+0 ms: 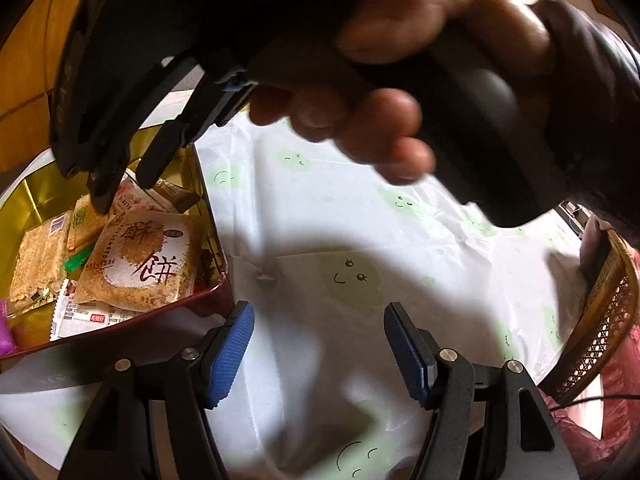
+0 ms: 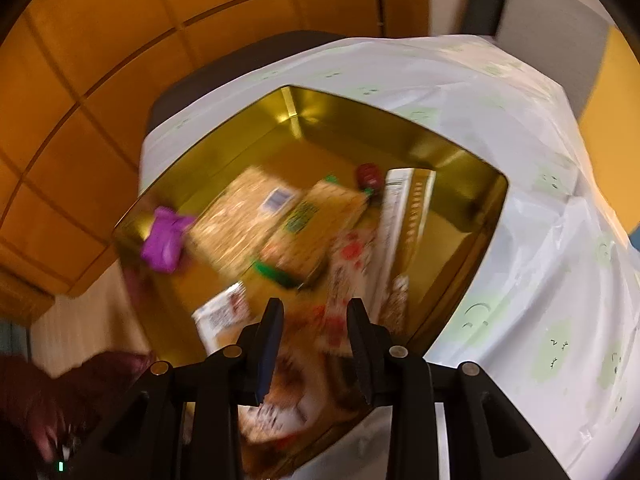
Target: Organize snacks
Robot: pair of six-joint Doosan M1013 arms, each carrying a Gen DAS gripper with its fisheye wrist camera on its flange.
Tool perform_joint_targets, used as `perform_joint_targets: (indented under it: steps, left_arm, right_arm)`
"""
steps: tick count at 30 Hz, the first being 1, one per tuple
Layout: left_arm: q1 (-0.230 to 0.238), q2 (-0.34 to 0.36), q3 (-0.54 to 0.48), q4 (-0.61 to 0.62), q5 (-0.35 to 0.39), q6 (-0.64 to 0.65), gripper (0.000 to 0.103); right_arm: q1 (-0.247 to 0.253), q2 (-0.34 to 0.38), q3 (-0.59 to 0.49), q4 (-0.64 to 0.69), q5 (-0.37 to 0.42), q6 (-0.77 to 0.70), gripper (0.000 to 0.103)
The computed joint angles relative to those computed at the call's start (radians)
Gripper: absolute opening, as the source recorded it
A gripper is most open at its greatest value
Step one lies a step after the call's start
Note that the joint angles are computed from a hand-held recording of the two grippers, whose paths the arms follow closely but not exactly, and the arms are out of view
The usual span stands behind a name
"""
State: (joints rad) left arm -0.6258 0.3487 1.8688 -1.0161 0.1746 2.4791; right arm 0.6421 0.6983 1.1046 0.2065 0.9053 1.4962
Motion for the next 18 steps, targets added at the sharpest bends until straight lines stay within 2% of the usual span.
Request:
perform_joint_targets:
  steps: [4, 7, 13, 18]
  left_arm:
    - [-0.011, 0.002, 0.001, 0.036, -0.006, -0.032, 0.068]
    - [-0.012, 0.005, 0.000, 0.045, -0.008, -0.044, 0.068]
    - [-0.010, 0.010, -0.003, 0.055, -0.005, -0.075, 0.068]
    - [-0.015, 0.010, -0.005, 0.072, -0.015, -0.091, 0.068]
  right_arm:
    - [0.008, -0.007, 0.011, 0.037, 0.033, -0.099, 0.033]
    - [0.028, 0.006, -0.002, -0.045, 0.062, -0.095, 0.033]
    - [0.037, 0.018, -0.014, -0.117, 0.032, -0.050, 0.033]
    - [0.028, 0.008, -0.004, -0.093, 0.018, -0.032, 0.033]
